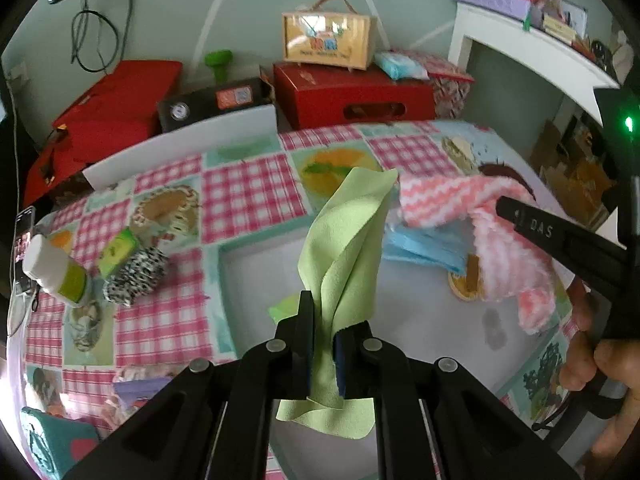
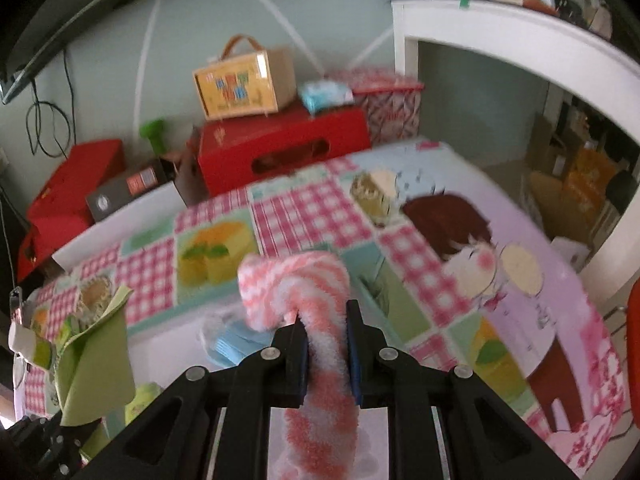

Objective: Organize soft objects
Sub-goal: 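Lift the fuzzy towel with the right gripper while the left carries the green cloth over the tray, then open the right gripper to drop the towel while the left drops the green cloth in the tray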

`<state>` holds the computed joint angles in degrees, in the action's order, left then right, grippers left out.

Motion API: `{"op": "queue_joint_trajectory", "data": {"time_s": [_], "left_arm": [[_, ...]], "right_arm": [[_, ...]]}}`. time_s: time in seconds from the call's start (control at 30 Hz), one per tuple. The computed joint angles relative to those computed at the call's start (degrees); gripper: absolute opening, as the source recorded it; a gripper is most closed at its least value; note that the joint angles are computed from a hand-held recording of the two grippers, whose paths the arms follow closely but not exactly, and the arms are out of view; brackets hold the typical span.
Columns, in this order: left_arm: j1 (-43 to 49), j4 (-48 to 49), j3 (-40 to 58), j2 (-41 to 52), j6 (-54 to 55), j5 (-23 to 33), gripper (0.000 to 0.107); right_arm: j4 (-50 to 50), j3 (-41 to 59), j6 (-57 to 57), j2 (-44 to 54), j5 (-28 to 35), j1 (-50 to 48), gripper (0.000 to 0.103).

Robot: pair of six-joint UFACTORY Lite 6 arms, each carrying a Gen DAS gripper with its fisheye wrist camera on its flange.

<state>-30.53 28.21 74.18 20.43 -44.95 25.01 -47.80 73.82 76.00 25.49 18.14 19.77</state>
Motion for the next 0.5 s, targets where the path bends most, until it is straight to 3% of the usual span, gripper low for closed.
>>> {"op": "queue_joint_trajectory", "data": {"time_s": [0.37, 0.43, 0.5], "left_arm": [[-1.84, -6.15, 4.25, 7.87, 5.24, 0.73, 0.008], [-1.90, -6.62, 4.40, 8.20, 5.61, 0.57, 0.009], [-1.70, -7.63, 4.24, 8.04, 6.59, 0.34, 0.009]], "right_arm": [[14.21, 4.48, -14.70, 6.83, 1.14, 0.11, 0.019], [15.80, 5.43, -16.24, 7.66, 2.29, 0.66, 0.022], [17.59, 6.20, -18.11, 8.15, 3.38, 1.16, 0.034]]}}
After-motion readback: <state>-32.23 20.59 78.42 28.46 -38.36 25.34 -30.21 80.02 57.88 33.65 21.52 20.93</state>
